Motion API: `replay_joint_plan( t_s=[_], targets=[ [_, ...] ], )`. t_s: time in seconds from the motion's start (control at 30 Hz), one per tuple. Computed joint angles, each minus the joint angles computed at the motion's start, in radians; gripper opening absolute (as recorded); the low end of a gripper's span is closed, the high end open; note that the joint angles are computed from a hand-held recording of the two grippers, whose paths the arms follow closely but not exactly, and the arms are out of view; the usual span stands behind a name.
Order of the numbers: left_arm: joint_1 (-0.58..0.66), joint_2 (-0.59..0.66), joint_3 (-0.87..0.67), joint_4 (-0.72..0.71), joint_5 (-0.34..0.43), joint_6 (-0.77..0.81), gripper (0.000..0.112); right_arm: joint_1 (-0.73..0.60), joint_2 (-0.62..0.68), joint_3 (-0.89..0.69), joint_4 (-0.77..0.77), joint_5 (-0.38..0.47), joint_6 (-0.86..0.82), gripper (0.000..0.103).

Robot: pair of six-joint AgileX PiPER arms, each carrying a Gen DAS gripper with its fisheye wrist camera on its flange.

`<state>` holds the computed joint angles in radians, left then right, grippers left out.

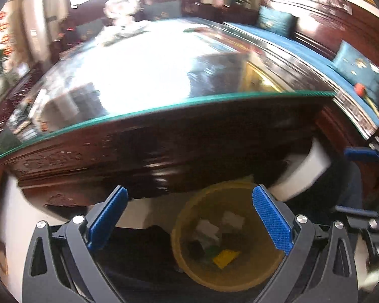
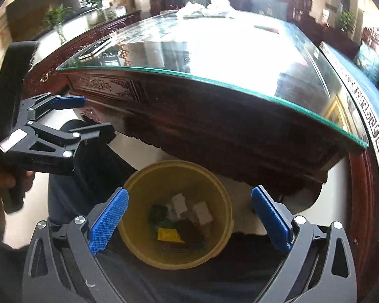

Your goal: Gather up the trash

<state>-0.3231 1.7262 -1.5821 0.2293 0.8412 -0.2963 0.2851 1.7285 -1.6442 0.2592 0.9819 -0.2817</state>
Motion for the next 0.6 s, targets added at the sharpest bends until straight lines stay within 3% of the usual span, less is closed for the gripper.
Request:
replay_joint_plan(
  t_s=[0.17,0.37,0.5,0.6],
  targets=[
    [-0.016,0.005,-0.038,0.082,0.014,-0.136,0.099,0.016,-0.074,0.064,-0.036,-0.158,0.059,0.095],
    [-0.018,0.032,-0.139,0.171,0.030,-0.273,0.099,0.050,-0.085,0.072,-0.290,-0.374,0.371,0.095],
    [-0.052,0.030,-0.166,0.388,0.022,-0.486,0.099,0.061,-0.053,0.047,-0.383,-0.455,0.522,0.095],
    [-0.069,0.049,-0.202,0.485,0.029,-0.553,0.099,0.075,-0.027,0.029,-0.427,-0.494,0.577,0.095]
  ],
)
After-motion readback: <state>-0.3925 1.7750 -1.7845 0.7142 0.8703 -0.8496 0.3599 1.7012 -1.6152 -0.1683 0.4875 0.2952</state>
